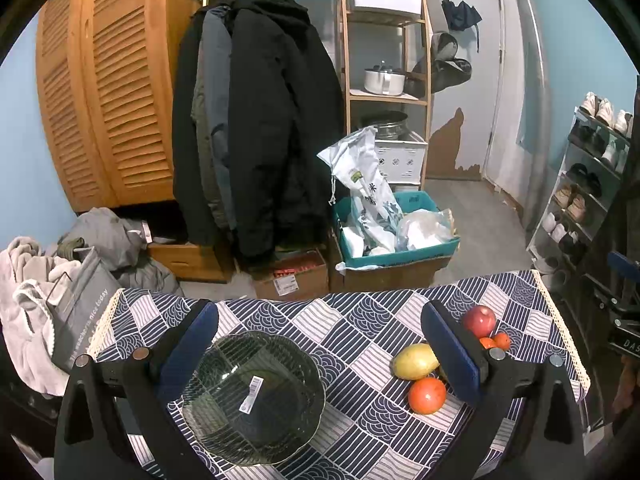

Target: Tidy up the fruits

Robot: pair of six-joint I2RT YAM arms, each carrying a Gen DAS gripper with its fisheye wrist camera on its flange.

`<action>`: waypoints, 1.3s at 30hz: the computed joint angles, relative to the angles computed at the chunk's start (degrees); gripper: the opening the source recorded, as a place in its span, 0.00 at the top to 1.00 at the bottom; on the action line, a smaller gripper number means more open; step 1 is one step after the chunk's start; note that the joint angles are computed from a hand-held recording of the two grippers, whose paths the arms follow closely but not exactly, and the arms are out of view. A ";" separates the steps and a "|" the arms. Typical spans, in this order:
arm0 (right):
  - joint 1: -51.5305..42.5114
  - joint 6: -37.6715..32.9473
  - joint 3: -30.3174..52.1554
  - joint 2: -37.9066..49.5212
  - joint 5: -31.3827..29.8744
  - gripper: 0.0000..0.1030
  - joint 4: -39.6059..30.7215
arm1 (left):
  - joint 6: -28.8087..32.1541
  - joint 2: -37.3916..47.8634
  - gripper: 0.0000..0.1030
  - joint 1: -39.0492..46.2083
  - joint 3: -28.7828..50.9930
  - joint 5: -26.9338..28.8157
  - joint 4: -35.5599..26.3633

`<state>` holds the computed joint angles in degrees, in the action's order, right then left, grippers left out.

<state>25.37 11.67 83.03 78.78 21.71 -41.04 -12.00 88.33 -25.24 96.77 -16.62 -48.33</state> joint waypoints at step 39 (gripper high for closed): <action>-5.90 -2.14 -9.00 -2.28 -4.31 0.11 1.75 | 0.66 4.84 0.01 -2.74 -1.57 -0.91 -0.73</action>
<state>19.47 9.53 74.04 76.50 17.40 -39.29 -11.34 93.17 -27.98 95.20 -17.53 -49.07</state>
